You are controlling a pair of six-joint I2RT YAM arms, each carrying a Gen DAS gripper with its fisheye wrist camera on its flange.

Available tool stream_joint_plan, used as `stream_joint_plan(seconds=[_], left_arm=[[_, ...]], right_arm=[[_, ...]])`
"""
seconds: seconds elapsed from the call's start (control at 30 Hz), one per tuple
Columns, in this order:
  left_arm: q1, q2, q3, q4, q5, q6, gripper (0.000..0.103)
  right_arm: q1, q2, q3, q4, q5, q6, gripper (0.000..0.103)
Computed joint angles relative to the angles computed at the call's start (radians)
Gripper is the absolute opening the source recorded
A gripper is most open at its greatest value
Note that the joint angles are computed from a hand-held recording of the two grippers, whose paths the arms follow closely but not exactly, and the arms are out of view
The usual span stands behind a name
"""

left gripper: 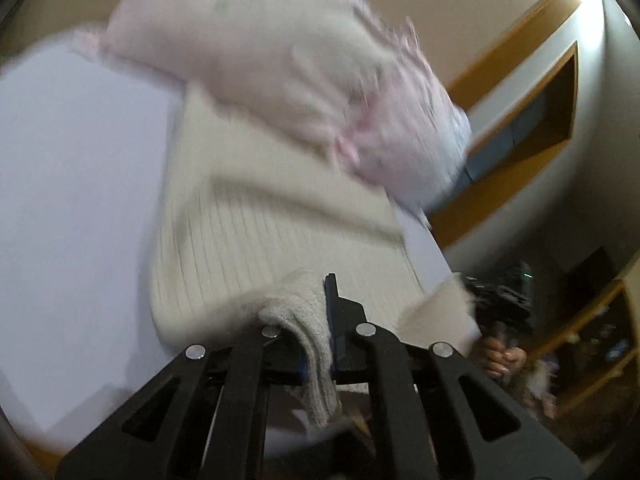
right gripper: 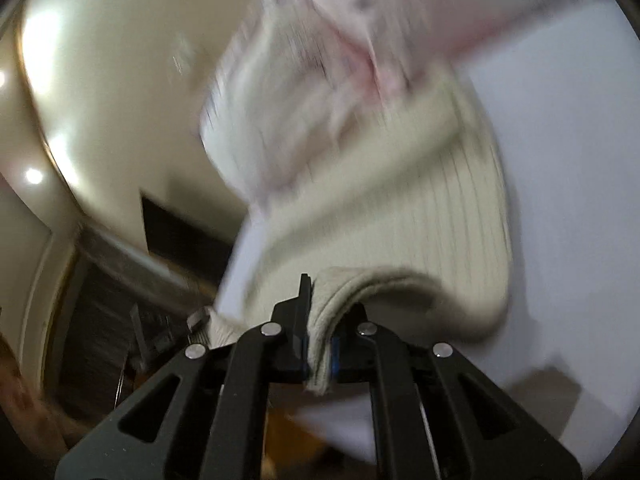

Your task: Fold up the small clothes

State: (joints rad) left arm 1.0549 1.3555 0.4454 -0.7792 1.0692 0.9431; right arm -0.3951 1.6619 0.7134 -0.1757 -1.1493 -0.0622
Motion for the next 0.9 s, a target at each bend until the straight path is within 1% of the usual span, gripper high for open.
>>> stream_joint_plan(seconds=[0.03, 0.07, 0.1, 0.13, 0.17, 0.2, 0.23, 0.27, 0.33, 0.37, 0.4, 0.43, 0.47, 0.5, 0.53, 0.57, 0.6, 0.63, 0.67, 0.7, 0.73, 0.77, 0.8, 0.83, 0.9], left_arm=[[-0.085, -0.047, -0.004, 0.192, 0.006, -0.247, 0.006], [-0.190, -0.045, -0.008, 0.462, -0.024, -0.543, 0.006], [-0.271, 0.008, 0.002, 0.673, -0.079, -0.746, 0.006], [-0.337, 0.079, 0.027, 0.828, -0.142, -0.887, 0.006], [-0.417, 0.188, 0.080, 0.980, -0.232, -1.018, 0.006], [-0.464, 0.265, 0.129, 1.036, -0.290, -1.071, 0.006], [-0.504, 0.338, 0.183, 1.063, -0.346, -1.102, 0.006], [-0.553, 0.430, 0.259, 1.066, -0.416, -1.142, 0.006], [-0.596, 0.531, 0.340, 1.052, -0.482, -1.169, 0.006], [-0.609, 0.571, 0.374, 1.045, -0.504, -1.173, 0.006], [-0.609, 0.589, 0.394, 1.032, -0.504, -1.172, 0.006], [-0.595, 0.597, 0.409, 1.009, -0.472, -1.167, 0.006], [-0.578, 0.595, 0.415, 0.987, -0.438, -1.158, 0.006], [-0.560, 0.583, 0.413, 0.965, -0.403, -1.148, 0.010], [-0.544, 0.566, 0.407, 0.947, -0.370, -1.140, 0.012], [-0.520, 0.536, 0.390, 0.933, -0.335, -1.120, 0.020], [-0.501, 0.493, 0.355, 0.942, -0.336, -1.105, 0.044], [-0.487, 0.445, 0.308, 0.970, -0.356, -1.094, 0.060], [-0.464, 0.385, 0.248, 1.009, -0.381, -1.086, 0.082], [-0.441, 0.345, 0.206, 1.025, -0.387, -1.067, 0.084], [-0.428, 0.333, 0.201, 1.005, -0.381, -1.044, 0.084], [-0.418, 0.332, 0.205, 0.951, -0.384, -1.004, 0.084], [-0.419, 0.341, 0.213, 0.918, -0.395, -0.986, 0.083], [-0.425, 0.365, 0.225, 0.875, -0.409, -0.959, 0.082], [-0.444, 0.404, 0.245, 0.840, -0.428, -0.944, 0.072]], right_arm=[[0.019, 0.031, 0.007, 0.158, 0.011, 0.137, 0.007], [0.065, 0.096, 0.030, 0.384, 0.058, 0.337, 0.007], [0.104, 0.152, 0.074, 0.480, 0.107, 0.439, 0.007], [0.156, 0.234, 0.150, 0.536, 0.197, 0.523, 0.007], [0.183, 0.297, 0.222, 0.527, 0.249, 0.557, 0.007], [0.189, 0.360, 0.289, 0.486, 0.275, 0.564, 0.007], [0.213, 0.432, 0.376, 0.430, 0.335, 0.579, 0.007], [0.234, 0.473, 0.430, 0.396, 0.377, 0.598, 0.007], [0.270, 0.549, 0.503, 0.372, 0.445, 0.629, 0.007], [0.276, 0.573, 0.536, 0.356, 0.467, 0.641, 0.009], [0.279, 0.597, 0.556, 0.356, 0.480, 0.679, 0.013], [0.276, 0.612, 0.560, 0.376, 0.471, 0.709, 0.020], [0.269, 0.622, 0.546, 0.430, 0.449, 0.756, 0.039], [0.262, 0.612, 0.501, 0.531, 0.435, 0.796, 0.054], [0.263, 0.591, 0.481, 0.558, 0.459, 0.793, 0.062], [0.266, 0.547, 0.434, 0.580, 0.515, 0.771, 0.091], [0.264, 0.499, 0.363, 0.648, 0.560, 0.761, 0.101], [0.260, 0.473, 0.323, 0.688, 0.563, 0.746, 0.101], [0.253, 0.453, 0.295, 0.718, 0.549, 0.726, 0.101], [0.250, 0.437, 0.265, 0.748, 0.540, 0.710, 0.101], [0.243, 0.424, 0.230, 0.788, 0.532, 0.697, 0.101], [0.242, 0.420, 0.207, 0.812, 0.526, 0.688, 0.101], [0.238, 0.415, 0.202, 0.806, 0.514, 0.680, 0.101], [0.256, 0.428, 0.238, 0.771, 0.509, 0.685, 0.101], [0.254, 0.450, 0.271, 0.734, 0.473, 0.681, 0.101]])
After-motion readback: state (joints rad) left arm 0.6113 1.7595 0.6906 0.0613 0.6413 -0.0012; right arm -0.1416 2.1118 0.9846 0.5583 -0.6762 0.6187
